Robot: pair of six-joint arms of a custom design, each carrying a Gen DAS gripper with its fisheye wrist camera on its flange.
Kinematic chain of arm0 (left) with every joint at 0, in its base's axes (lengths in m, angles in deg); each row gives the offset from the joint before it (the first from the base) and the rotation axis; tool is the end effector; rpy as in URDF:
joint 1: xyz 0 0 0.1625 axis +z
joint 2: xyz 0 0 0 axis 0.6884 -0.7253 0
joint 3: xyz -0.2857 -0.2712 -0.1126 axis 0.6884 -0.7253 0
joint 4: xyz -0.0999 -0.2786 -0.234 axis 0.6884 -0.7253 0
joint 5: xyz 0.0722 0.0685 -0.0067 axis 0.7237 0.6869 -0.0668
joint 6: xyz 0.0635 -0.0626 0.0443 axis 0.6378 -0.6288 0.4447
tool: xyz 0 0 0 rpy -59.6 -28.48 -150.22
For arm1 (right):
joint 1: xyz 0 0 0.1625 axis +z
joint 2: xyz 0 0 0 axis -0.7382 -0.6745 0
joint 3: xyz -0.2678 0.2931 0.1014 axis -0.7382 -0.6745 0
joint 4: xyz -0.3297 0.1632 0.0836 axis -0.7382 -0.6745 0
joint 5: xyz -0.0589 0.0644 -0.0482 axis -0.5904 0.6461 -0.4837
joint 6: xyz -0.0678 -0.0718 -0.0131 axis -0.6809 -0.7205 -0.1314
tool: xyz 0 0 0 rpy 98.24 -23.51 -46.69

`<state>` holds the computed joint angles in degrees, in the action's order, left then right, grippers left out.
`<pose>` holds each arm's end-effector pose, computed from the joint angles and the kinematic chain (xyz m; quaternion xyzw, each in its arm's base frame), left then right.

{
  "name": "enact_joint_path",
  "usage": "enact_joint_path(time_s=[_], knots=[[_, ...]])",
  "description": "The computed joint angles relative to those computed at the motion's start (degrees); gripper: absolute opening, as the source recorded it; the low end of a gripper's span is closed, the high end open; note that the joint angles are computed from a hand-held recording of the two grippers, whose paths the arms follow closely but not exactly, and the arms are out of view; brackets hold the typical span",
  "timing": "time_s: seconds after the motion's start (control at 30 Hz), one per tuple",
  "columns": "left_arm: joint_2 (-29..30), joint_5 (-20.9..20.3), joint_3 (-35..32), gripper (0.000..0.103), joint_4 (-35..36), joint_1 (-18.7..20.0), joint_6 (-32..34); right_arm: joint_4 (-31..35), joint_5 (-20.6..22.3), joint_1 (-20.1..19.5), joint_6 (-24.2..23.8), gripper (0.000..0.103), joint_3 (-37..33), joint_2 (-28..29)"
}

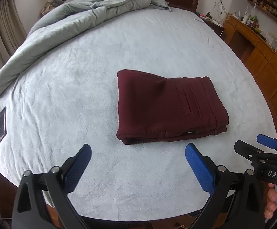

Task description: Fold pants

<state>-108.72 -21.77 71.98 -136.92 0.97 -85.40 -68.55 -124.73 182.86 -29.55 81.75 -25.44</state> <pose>-0.1658 -0.4426 0.4637 0.1878 0.9151 -0.1845 0.3055 0.5071 -0.4108 0.0877 -0.0242 -0.9207 0.1941 0.3378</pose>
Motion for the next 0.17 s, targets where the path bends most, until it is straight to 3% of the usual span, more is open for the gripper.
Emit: enact_joint_path(time_s=[0.17], knots=[[0.10, 0.19, -0.18, 0.099, -0.07, 0.05, 0.27, -0.09, 0.02, -0.05, 0.30, 0.099, 0.21, -0.12]])
